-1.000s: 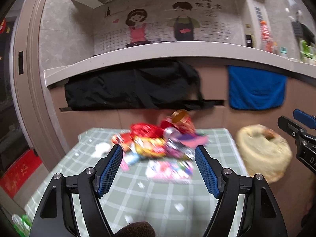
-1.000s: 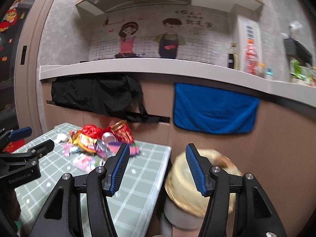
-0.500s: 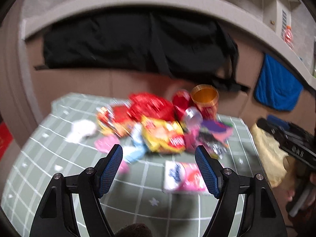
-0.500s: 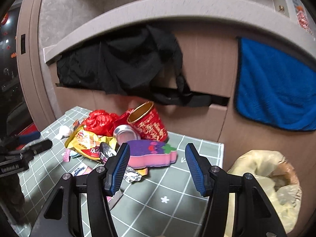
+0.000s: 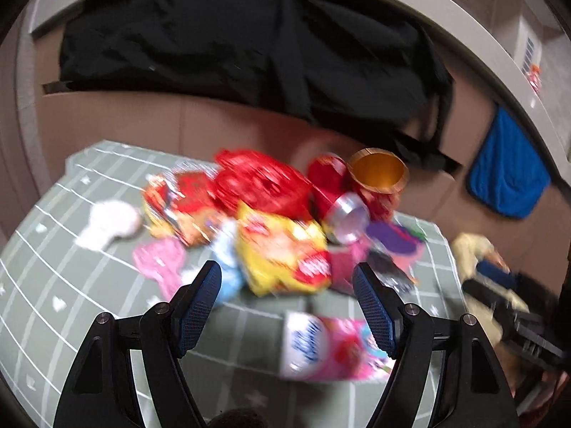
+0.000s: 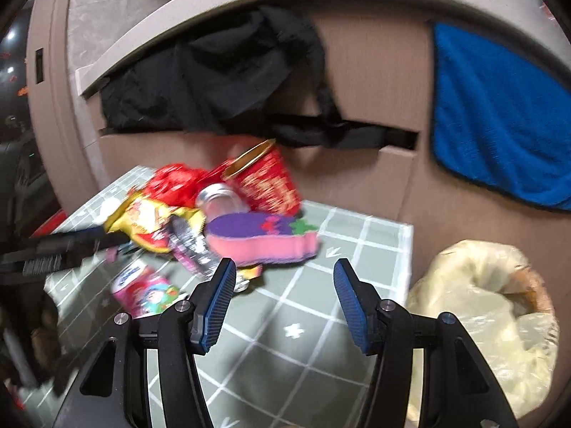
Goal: Collect trash
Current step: 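Reach both tools into the trash pile on the table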
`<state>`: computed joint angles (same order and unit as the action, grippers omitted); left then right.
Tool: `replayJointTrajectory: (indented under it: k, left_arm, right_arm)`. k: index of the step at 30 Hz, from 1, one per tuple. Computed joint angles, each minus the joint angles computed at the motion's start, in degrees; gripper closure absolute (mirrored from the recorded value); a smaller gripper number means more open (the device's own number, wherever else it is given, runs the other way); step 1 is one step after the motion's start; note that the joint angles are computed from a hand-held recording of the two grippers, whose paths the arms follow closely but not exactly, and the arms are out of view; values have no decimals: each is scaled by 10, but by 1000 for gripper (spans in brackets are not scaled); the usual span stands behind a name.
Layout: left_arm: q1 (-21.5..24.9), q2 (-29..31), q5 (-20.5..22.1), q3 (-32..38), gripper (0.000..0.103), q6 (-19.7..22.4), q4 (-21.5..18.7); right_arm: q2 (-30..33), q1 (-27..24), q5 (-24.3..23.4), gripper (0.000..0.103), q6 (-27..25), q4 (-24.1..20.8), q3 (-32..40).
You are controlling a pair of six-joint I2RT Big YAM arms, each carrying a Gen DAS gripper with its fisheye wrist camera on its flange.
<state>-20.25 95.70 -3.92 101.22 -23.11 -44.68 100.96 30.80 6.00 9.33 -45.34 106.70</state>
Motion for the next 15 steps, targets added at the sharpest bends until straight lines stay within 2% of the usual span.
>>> replayJointTrajectory:
  k: [3,6,9,13,14,15]
  left_arm:
    - [15,15,10,31,27,12,-37]
    - [29,13,15,33,27,4,-47]
    - [39,-1,7,16,28,2,-41]
    - [50,-17,11,-3,35,7,-47]
    - [51,-20,10,-10,36,6,-47]
    - [53,-22,12,-14,36,5,-46]
  right_arm:
    - [28,6,-24,49,-20,-17,35]
    - [61,15,-40,49,-42,-23,77]
    - [112,24,-53,50,-74,-54,150]
    - [176,41,-24,55,-124,-99,245]
    - [193,45,-13,64,-136,-115,269]
    - [212,47,-7,87,-143,-143,302]
